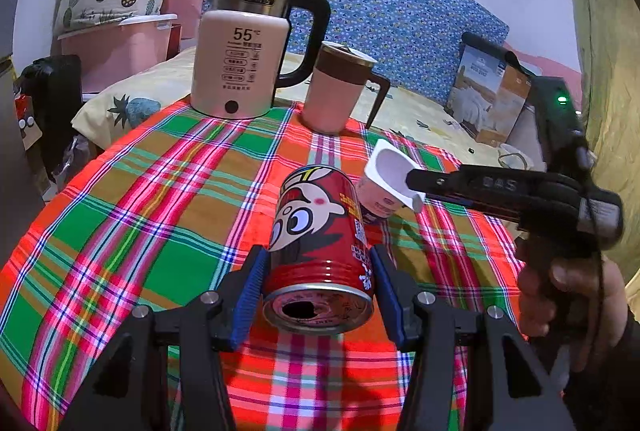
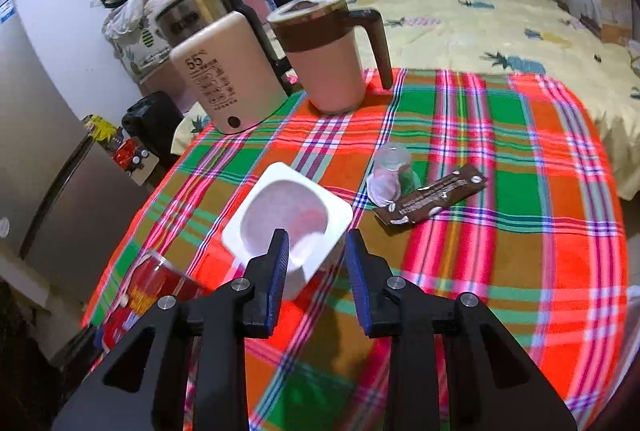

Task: Collect trash
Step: 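Carry the red can and white yogurt cup over the bin with both tools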

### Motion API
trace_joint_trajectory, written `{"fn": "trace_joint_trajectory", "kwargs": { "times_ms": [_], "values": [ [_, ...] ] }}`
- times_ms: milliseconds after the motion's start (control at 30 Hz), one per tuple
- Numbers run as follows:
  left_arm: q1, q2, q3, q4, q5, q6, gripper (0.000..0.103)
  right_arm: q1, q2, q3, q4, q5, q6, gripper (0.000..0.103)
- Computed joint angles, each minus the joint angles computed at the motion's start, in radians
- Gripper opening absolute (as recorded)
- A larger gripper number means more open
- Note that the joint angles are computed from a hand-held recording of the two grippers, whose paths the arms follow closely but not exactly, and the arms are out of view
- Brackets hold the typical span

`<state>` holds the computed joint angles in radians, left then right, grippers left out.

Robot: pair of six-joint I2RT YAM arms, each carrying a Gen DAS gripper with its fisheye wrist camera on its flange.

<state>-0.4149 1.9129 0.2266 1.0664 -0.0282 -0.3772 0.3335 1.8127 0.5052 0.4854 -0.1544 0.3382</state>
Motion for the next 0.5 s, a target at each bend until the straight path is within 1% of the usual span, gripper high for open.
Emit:
{"fn": "trace_joint_trajectory", "kwargs": {
  "times_ms": [33,100,233,300,433,500],
  "values": [
    [0.007,0.005,0.000,0.005,0.006,0.003,0.054,-0.001,0.015,0.011,-0.006,-0.001,0.007,0.019],
    [0.014,0.010,0.002,0.007,0.013,0.005,0.054,0.010,0.018,0.012,-0.011,0.021,0.013,0.011],
    [0.022,0.005,0.007,-0.002,0.020,0.013,0.054,0.008,-0.053,-0.047,0.000,0.031,0.020,0.009],
    [0.017,0.002,0.007,-0.006,0.018,0.012,0.054,-0.001,-0.114,-0.094,0.000,0.033,0.016,0.009],
    [-0.030,-0.033,0.009,-0.042,-0.004,0.001,0.054,-0.031,-0.318,-0.236,-0.029,0.036,-0.001,0.009],
    [-0.065,-0.053,0.011,-0.064,-0.020,-0.011,0.054,-0.063,-0.409,-0.291,-0.055,0.022,-0.016,0.009]
  ]
}}
